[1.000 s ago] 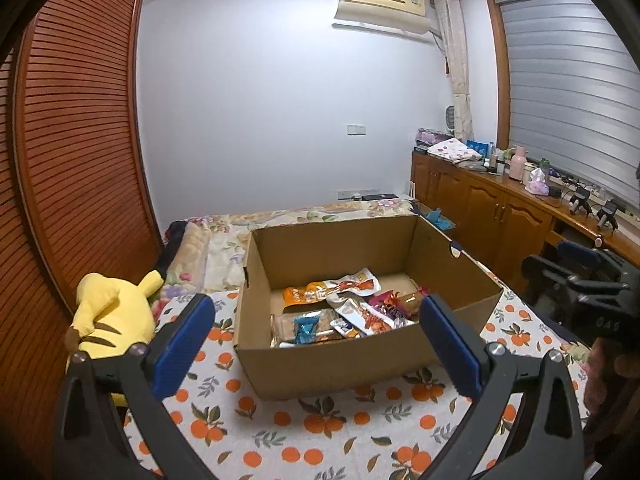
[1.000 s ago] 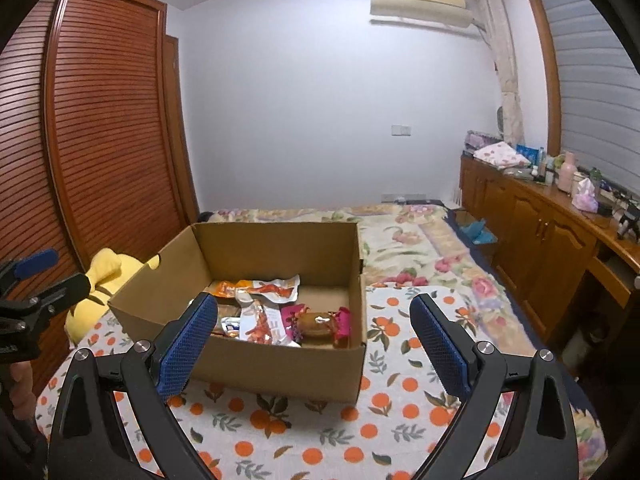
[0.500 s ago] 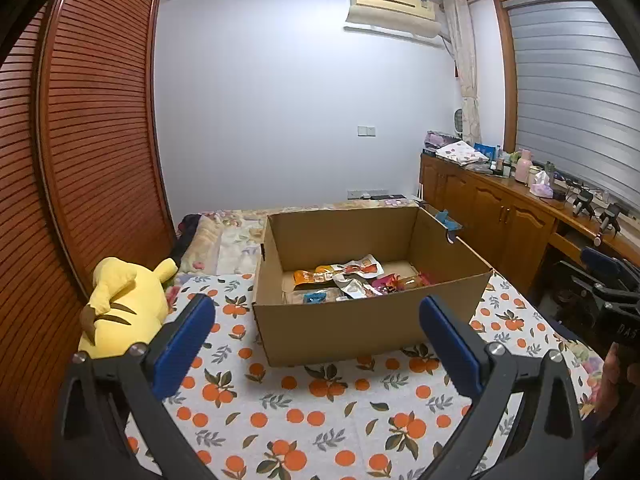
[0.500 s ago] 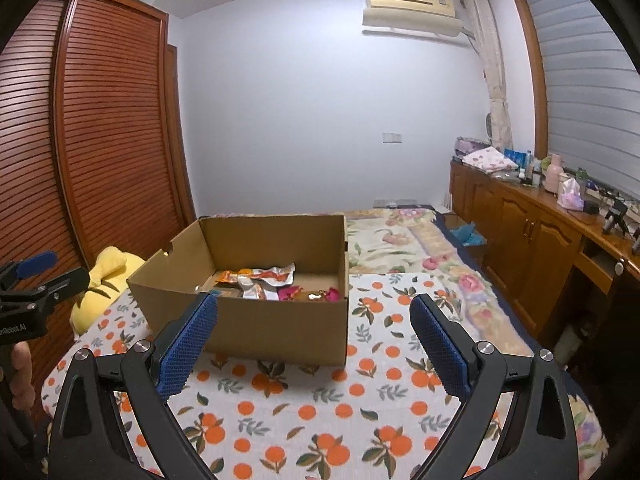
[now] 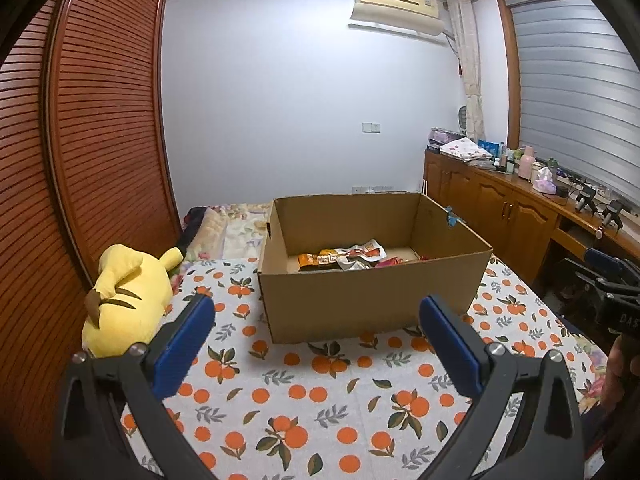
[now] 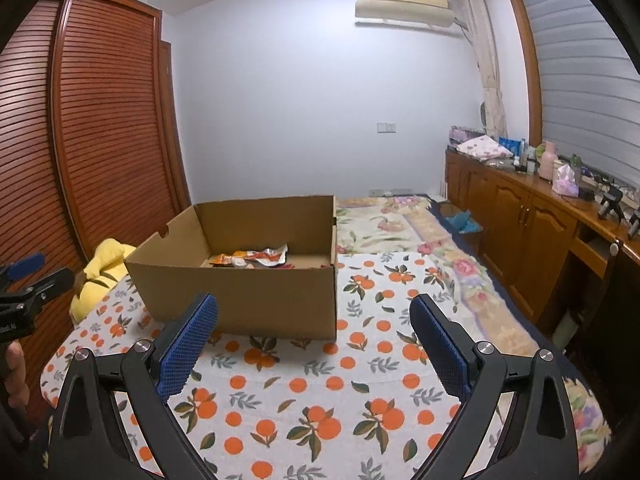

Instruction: Organize snacks

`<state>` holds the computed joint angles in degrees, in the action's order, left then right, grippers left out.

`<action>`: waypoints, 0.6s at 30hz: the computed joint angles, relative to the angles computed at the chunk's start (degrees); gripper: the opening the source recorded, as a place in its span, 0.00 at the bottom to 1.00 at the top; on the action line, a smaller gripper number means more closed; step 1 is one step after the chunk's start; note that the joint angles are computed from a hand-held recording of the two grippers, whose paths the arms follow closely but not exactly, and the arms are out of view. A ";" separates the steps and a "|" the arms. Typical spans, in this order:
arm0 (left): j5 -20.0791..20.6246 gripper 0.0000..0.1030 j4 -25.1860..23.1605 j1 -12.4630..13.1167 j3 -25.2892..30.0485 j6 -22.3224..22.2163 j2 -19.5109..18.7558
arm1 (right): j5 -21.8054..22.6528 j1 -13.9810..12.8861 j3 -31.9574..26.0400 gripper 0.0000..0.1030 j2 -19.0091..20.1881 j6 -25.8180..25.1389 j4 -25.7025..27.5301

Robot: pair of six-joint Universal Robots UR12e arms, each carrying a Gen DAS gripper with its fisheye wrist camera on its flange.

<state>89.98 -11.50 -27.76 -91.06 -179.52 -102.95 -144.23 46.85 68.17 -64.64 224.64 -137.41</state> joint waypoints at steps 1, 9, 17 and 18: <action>0.02 1.00 -0.16 0.01 0.06 -0.06 -0.05 | 0.07 -0.01 0.06 0.96 -0.03 0.10 0.15; 0.20 1.00 -0.31 -0.04 -0.24 -0.45 -0.25 | -1.00 0.32 -0.10 0.96 0.33 -0.88 0.44; 0.30 1.00 -0.16 0.05 -0.46 -0.72 -0.32 | -1.19 0.54 -0.65 0.96 0.80 -1.45 0.38; 0.29 1.00 -0.16 0.05 -0.45 -0.68 -0.34 | -1.11 0.53 -0.64 0.96 0.80 -1.50 0.27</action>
<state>90.27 -11.67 -27.71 -91.50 -180.20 -103.29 -145.34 47.38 67.53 -63.84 223.14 -137.14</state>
